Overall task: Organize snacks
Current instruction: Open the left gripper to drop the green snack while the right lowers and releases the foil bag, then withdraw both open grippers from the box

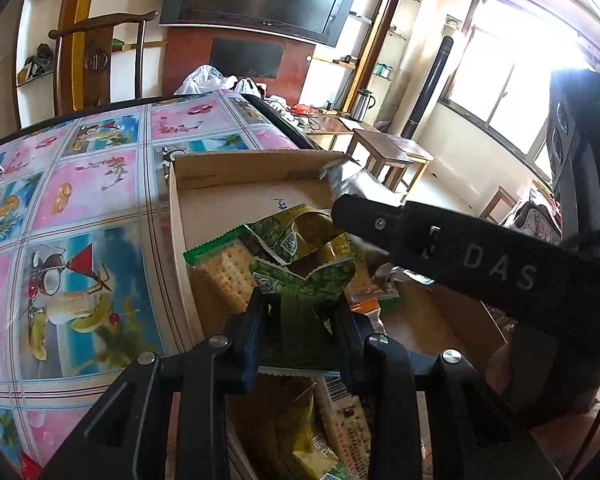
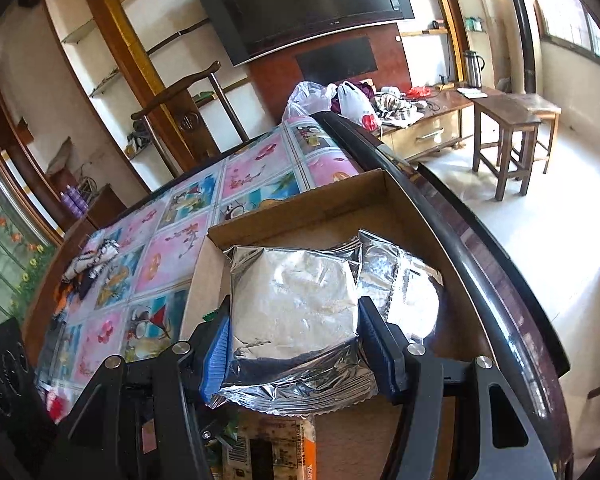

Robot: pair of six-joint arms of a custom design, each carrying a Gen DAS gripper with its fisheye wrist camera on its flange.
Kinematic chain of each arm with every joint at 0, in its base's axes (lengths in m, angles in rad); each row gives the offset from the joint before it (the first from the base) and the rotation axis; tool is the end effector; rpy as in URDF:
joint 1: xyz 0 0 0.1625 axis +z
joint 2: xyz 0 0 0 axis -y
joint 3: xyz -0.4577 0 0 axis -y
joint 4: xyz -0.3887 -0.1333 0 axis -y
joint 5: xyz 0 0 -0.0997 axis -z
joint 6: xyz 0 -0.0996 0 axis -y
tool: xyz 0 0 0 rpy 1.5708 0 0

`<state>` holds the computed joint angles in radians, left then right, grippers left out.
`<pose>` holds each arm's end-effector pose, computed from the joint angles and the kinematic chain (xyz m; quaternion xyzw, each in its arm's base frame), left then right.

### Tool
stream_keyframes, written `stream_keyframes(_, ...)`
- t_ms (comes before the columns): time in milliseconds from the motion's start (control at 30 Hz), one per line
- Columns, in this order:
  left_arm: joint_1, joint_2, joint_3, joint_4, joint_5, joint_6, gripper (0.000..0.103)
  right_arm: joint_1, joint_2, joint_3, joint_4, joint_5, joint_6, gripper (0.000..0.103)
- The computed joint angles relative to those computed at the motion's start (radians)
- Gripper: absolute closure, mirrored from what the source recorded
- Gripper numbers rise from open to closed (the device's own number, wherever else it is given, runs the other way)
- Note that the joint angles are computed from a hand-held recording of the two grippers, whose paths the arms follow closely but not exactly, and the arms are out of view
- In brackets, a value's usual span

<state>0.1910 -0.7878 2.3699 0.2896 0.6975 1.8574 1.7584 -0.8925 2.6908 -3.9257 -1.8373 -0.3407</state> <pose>-0.1608 -0.2446 0.0667 0.1061 0.8919 -0.3741 0.2309 0.1677 -0.3091 0.1113 0.2136 -0.9295 0.2617 0.1482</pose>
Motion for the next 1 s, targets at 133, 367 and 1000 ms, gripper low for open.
stream_keyframes(133, -0.002, 0.0, 0.0, 0.0, -0.001, 0.004, 0.074, 0.006, 0.011, -0.001, -0.011, -0.008, -0.005, 0.039)
stream_keyframes(367, -0.007, -0.001, -0.002, -0.001, 0.0, 0.008, 0.061, 0.006, 0.012, -0.001, -0.013, -0.008, -0.003, 0.038)
stream_keyframes(1000, -0.114, -0.027, 0.029, 0.106, -0.008, -0.133, 0.04, -0.003, -0.01, 0.012, -0.04, 0.015, 0.009, 0.034)
